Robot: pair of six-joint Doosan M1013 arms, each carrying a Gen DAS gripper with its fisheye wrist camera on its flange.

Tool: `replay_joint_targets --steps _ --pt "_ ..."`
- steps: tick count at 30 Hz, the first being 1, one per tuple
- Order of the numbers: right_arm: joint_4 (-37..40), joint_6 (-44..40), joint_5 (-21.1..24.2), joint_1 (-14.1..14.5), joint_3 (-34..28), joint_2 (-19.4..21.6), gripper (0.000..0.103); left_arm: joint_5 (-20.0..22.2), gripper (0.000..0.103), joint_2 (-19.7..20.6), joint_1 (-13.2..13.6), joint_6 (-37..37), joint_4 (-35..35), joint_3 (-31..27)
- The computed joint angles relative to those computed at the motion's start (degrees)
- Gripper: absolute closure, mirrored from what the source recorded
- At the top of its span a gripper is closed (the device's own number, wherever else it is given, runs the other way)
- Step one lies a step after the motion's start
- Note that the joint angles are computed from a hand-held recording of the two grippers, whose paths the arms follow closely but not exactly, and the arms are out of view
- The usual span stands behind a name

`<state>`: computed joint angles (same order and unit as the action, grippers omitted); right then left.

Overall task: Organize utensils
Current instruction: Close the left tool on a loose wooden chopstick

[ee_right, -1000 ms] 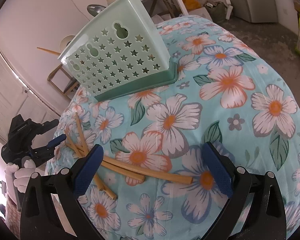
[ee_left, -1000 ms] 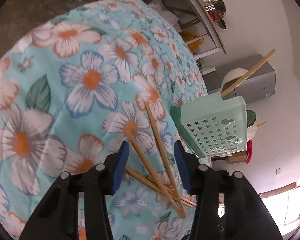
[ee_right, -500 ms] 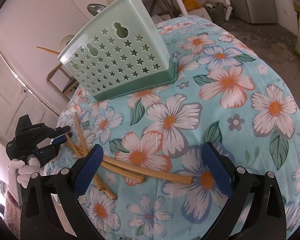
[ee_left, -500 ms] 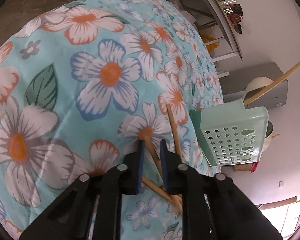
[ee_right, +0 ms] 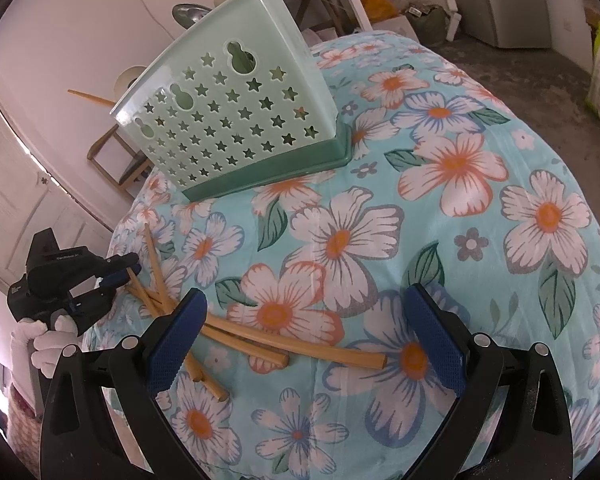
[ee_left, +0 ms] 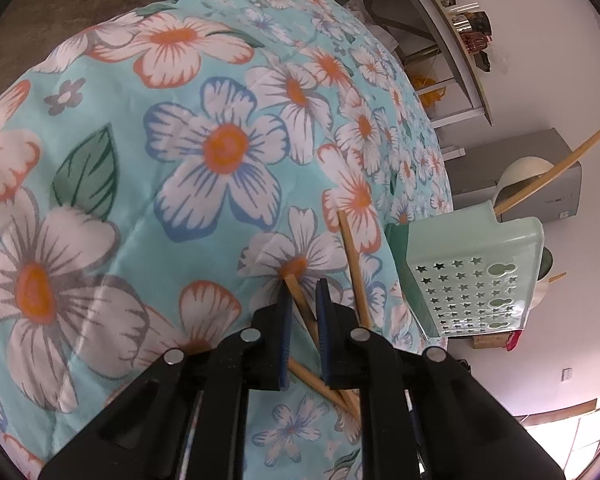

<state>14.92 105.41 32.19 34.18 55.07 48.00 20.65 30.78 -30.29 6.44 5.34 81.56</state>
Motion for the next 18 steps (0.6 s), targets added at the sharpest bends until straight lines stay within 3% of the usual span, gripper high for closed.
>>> replay_joint_targets --steps 5,12,18 --pt "0.2 -0.1 -0.1 0.0 -0.1 0.1 0.008 1.4 0.092 0.0 -0.5 -3.2 4.0 -0.4" --pt "0.2 -0.2 -0.5 -0.1 0.2 0.0 0.008 2.6 0.092 0.2 -0.3 -1.0 1.7 -1.0" --pt "1.9 -1.8 -1.8 -0.2 1.2 -0.3 0.008 3.6 0.092 0.5 -0.6 -2.9 4.7 -1.6"
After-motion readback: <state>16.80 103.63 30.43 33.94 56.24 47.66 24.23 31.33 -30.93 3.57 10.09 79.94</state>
